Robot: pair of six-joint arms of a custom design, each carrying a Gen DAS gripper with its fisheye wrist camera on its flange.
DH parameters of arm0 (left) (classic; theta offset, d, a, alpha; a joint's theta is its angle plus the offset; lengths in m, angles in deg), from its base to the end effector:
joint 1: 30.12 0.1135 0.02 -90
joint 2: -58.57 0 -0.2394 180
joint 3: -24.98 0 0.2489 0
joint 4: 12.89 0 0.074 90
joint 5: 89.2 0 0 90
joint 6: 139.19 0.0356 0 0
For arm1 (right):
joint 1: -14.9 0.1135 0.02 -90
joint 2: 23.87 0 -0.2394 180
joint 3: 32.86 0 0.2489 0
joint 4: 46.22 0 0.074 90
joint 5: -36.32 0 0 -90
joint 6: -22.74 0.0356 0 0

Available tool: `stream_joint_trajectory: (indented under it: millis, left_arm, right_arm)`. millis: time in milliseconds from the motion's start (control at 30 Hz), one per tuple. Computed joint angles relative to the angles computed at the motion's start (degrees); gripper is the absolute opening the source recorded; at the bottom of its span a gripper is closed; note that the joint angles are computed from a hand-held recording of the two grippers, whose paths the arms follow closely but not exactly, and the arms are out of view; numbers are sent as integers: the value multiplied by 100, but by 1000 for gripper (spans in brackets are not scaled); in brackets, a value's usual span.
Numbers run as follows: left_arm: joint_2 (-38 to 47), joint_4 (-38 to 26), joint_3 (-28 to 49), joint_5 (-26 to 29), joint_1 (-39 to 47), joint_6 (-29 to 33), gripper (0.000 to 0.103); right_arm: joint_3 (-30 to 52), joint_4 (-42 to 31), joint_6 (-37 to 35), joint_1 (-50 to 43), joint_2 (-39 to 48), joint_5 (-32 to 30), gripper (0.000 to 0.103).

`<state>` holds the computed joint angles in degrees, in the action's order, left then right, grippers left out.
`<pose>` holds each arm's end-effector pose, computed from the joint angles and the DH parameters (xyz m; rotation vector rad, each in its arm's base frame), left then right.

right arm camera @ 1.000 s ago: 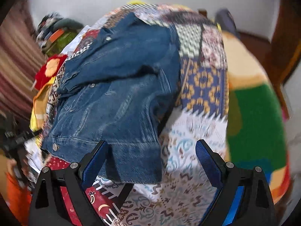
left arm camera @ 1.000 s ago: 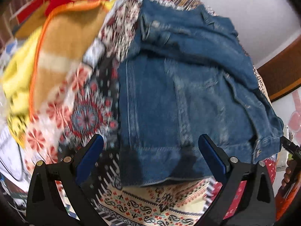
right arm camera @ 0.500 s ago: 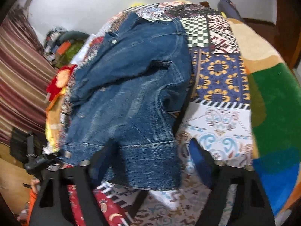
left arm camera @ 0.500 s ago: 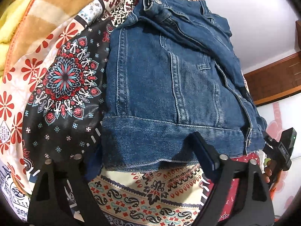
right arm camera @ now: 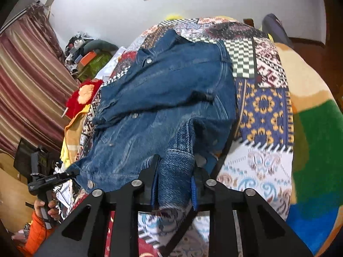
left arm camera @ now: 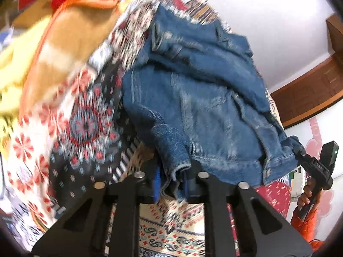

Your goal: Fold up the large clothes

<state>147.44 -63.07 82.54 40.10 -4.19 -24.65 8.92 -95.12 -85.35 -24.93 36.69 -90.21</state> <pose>0.2284 0.0860 0.1231 0.0378 2.6173 -0.7622 0.1495 -0.0971 0.1469 0.3068 2.4472 0.4756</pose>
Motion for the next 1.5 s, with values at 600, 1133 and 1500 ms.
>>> stream_joint_trajectory:
  millis: [600,1133,1500]
  left_arm:
    - [458,743,2400,-48,-1455,-1844,13]
    - [4612,359,7144,-1264,-2339,-2907,13]
    - [7597,-1089,10596,-752,-2213,-3290,19]
  right_arm:
    - [2290,1608,1606,1250,1525,729,15]
    - [6448,1992,2294,2015,6159,2054,15]
    - [8631,556,1840,1648,8178,1361,15]
